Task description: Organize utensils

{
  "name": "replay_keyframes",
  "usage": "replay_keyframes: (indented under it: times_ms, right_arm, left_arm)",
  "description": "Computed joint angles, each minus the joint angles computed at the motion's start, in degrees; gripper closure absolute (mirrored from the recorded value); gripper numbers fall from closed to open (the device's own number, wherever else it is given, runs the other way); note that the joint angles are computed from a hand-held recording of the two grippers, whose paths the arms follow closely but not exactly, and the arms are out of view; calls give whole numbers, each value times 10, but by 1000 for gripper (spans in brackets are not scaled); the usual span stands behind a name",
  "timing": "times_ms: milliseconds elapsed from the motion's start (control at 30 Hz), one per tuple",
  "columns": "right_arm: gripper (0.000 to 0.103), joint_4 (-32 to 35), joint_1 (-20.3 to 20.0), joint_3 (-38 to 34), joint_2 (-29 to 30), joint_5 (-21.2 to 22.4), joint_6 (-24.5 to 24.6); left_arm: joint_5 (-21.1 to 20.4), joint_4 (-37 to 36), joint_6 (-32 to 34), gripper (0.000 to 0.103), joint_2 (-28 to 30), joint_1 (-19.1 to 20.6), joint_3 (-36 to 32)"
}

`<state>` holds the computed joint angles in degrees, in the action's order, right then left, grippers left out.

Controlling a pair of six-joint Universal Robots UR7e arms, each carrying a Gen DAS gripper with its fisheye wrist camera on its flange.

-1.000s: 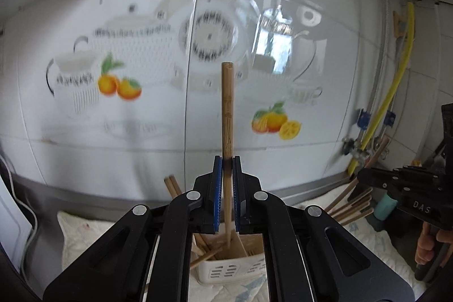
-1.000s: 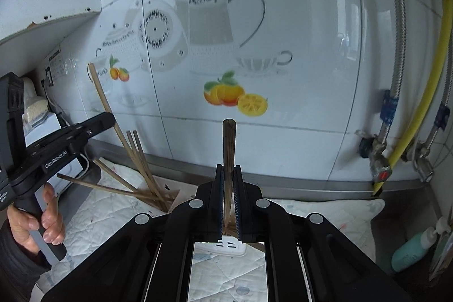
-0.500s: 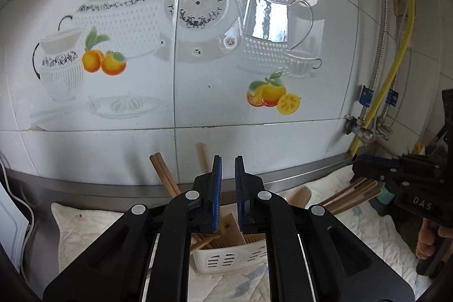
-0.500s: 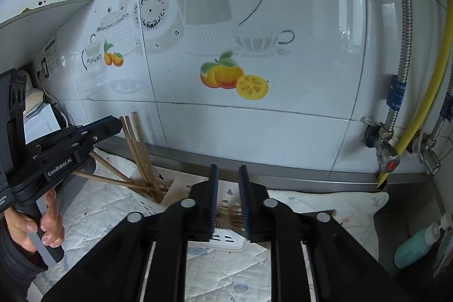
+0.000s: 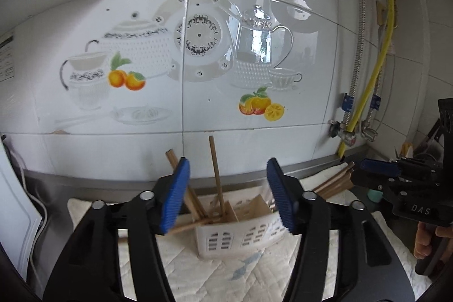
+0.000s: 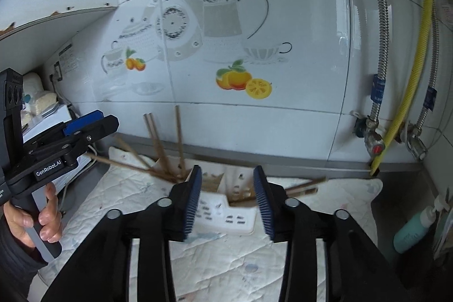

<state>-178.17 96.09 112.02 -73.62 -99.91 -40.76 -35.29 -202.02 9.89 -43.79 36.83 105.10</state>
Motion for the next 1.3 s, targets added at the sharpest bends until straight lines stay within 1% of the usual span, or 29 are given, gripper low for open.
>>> replay_keyframes:
  times_ms: [33, 67, 100, 133, 167, 233, 300, 400, 433, 500, 567, 633, 767, 800, 900, 1067, 1167, 1233, 1300]
  right_arm:
    - [54, -11, 1, 12, -5, -1, -2]
    - [53, -26, 2, 27, -11, -4, -7]
    - [52, -36, 2, 41, -17, -3, -11]
    - [49, -41, 1, 51, -22, -2, -11]
    - [47, -49, 0, 66, -29, -2, -11]
    - [43, -69, -2, 90, -39, -4, -14]
    - [38, -91, -6, 118, -49, -2, -15]
    - [34, -115, -12, 155, -62, -2, -10]
    - [30, -125, -16, 170, -68, 1, -8]
    - [28, -143, -20, 191, -75, 2, -3]
    - [27, -148, -23, 209, -83, 2, 5]
    - [22, -170, -25, 227, -87, -2, 5]
    - [20, -192, -24, 256, -93, -15, 7]
    - [18, -214, -25, 265, -90, -15, -2]
    - [17, -241, -27, 290, -91, -22, -9]
    - [15, -286, -30, 320, -85, -37, -19]
    - [14, -299, -35, 336, -90, -35, -12]
    - [14, -295, -41, 345, -98, -27, -8]
    - [13, -302, -41, 350, -99, -30, -8]
  left_arm:
    - [2, -2, -7, 36, -5, -4, 11]
    - [11, -8, -15, 33, -9, -11, 26]
    - [22, -14, -17, 27, -10, -18, 35]
    - [31, -24, -18, 24, -12, -24, 48]
    - [38, -30, -21, 22, -15, -30, 62]
    - [49, -39, -38, 14, -22, -41, 91]
    - [60, -54, -55, 10, -28, -52, 122]
    - [76, -70, -86, 5, -37, -69, 169]
    - [83, -66, -100, 5, -40, -74, 181]
    - [96, -69, -123, 5, -45, -85, 209]
    - [103, -58, -158, 5, -55, -94, 233]
    - [108, -30, -204, 5, -67, -102, 255]
    - [138, 9, -261, 5, -74, -121, 281]
    - [147, 30, -282, 5, -78, -127, 287]
    - [153, 68, -319, 5, -87, -139, 301]
    - [167, 152, -394, 5, -104, -156, 319]
    - [170, 195, -426, 5, -114, -163, 325]
    - [170, 212, -440, 5, -117, -169, 329]
    - [171, 231, -450, 5, -120, -173, 330]
